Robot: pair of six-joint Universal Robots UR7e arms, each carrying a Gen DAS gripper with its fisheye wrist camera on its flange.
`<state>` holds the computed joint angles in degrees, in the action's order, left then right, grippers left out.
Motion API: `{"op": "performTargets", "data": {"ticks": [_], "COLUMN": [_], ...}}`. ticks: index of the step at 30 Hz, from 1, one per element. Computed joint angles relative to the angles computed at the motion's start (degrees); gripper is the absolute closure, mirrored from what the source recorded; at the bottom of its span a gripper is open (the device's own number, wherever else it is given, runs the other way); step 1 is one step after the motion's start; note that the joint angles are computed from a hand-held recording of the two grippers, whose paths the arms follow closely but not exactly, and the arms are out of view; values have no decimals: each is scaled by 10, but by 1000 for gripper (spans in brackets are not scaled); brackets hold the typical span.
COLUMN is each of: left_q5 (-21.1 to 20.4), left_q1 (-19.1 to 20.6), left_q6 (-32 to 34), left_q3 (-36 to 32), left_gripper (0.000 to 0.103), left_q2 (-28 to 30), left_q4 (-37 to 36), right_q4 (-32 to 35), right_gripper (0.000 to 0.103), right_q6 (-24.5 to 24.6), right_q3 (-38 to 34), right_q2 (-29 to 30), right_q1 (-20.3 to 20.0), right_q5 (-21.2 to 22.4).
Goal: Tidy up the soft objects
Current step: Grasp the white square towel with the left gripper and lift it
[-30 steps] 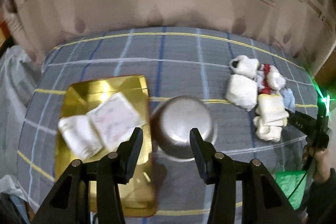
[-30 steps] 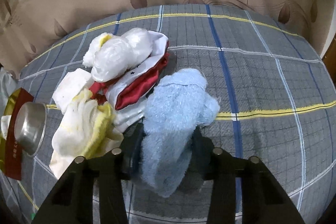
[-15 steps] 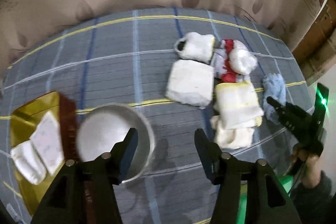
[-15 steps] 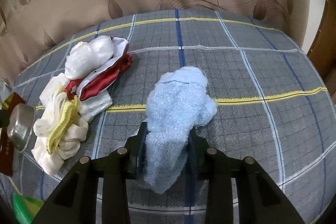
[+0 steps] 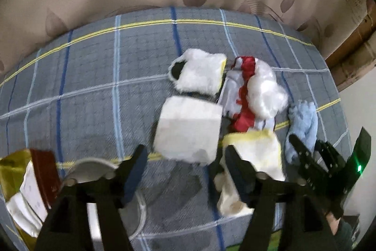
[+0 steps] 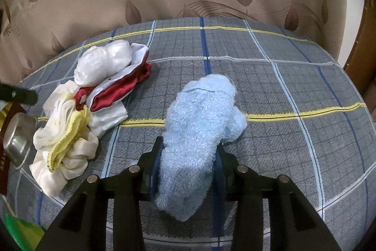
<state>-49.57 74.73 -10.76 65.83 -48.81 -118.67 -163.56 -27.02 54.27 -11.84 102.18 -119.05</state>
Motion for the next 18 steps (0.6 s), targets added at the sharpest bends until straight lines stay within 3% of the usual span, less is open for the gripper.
{"op": "performTargets", "data": {"ticks": [8, 18], "left_q5": [11, 43], "left_q1": [1, 14], "left_q6": [43, 41], "left_q3": [-66, -118], "left_gripper": [18, 17], "left_q2": [52, 93], "left_q4": [18, 52], "right_q4": [-1, -1], "right_gripper": [65, 64], "right_q6": [0, 0], "right_q3": [1, 2], "right_q2": [-1, -1], "right_q1": [0, 0], "right_q5": [1, 1]}}
